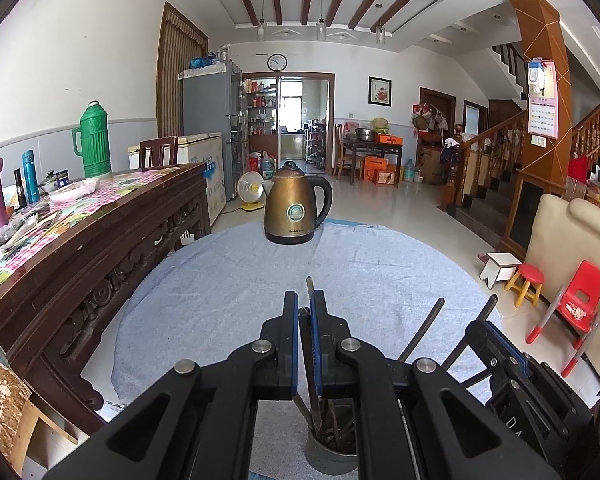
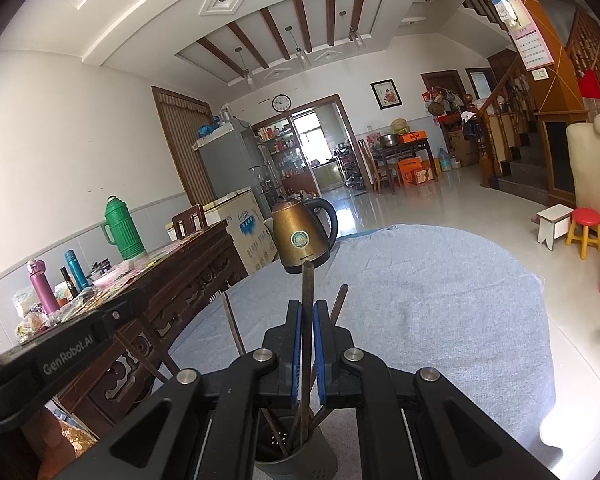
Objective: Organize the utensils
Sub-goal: 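Lower both held chopsticks into the mesh cup and open both tools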
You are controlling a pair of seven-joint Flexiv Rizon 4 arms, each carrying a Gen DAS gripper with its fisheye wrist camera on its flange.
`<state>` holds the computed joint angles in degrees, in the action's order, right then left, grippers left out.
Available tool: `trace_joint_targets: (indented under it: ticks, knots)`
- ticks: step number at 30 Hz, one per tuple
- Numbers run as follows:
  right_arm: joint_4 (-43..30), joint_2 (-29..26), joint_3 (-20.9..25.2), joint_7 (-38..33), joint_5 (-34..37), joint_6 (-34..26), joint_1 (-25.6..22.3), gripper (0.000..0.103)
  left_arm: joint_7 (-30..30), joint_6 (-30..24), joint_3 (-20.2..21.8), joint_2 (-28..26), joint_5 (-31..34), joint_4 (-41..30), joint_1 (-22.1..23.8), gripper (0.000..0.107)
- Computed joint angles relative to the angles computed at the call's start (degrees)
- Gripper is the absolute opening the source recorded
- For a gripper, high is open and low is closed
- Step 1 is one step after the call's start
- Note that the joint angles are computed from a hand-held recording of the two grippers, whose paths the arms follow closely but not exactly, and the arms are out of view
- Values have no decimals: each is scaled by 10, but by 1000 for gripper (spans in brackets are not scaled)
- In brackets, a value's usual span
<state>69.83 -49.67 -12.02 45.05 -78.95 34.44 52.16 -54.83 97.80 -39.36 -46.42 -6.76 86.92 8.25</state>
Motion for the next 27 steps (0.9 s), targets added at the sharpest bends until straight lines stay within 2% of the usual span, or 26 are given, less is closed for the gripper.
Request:
trace_joint_targets:
  ticks: [6, 18, 27]
  knots:
    - [-9, -6, 0, -6, 6, 12, -5, 7, -4, 2, 18, 3, -3, -1, -10, 7]
    - [-34, -24, -10, -30, 28, 22, -2, 7, -12, 6, 18, 4, 5, 3, -5, 7]
    - [-82, -51, -14, -101, 78, 0, 5, 7, -7, -4, 7, 3, 0, 6, 12, 8]
